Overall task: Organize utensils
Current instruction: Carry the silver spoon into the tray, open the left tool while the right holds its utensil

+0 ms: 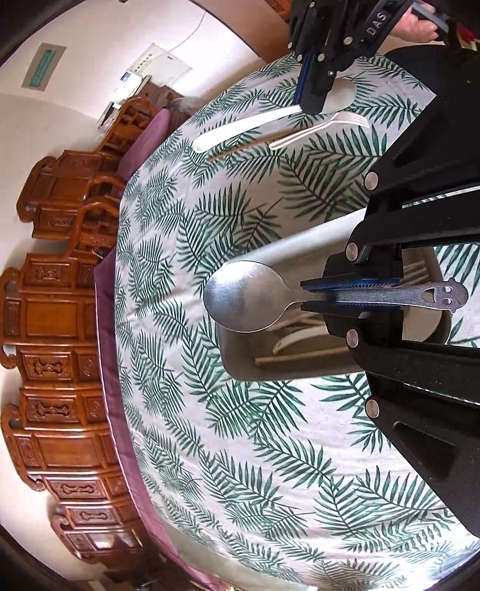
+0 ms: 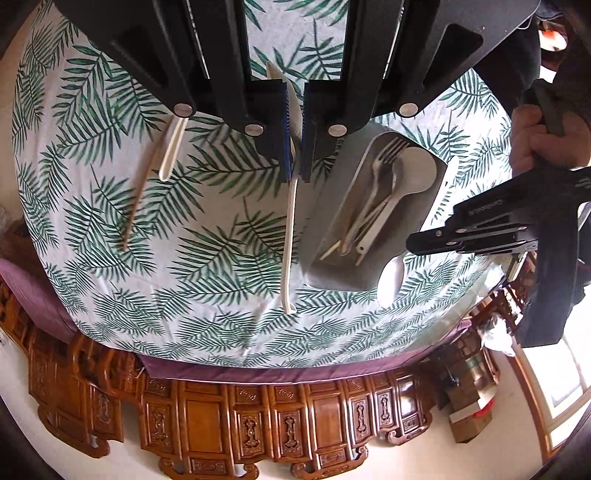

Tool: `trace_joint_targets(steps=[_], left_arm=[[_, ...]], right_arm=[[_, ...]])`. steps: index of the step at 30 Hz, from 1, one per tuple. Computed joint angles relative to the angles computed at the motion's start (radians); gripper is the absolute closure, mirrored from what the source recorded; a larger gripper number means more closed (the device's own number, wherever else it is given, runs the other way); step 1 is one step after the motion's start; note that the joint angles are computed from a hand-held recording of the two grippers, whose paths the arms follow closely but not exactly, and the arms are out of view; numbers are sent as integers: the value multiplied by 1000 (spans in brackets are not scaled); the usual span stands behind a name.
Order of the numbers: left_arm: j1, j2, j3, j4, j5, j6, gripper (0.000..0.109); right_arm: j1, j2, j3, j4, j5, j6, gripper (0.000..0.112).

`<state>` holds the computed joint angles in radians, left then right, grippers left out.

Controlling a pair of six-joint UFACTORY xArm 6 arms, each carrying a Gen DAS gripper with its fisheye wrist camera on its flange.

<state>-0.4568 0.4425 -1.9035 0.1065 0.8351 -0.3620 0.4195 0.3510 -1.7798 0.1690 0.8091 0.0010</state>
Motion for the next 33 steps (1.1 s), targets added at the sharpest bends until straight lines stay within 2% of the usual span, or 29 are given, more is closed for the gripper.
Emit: trace_joint_targets(steps=[12, 24, 28, 33], left_arm=[[28, 34, -29, -34, 20, 23, 103], [44, -41, 70, -35, -35, 15, 103], [50, -95, 138, -21, -58, -1, 103], [55, -160, 216, 5, -73, -10, 103]], right_arm=[[32, 72, -102, -17, 49, 11, 106], [58, 142, -198, -16, 87, 20, 106], [69, 198, -281, 4, 114, 21, 106], [77, 318, -455, 44, 181, 42, 106]])
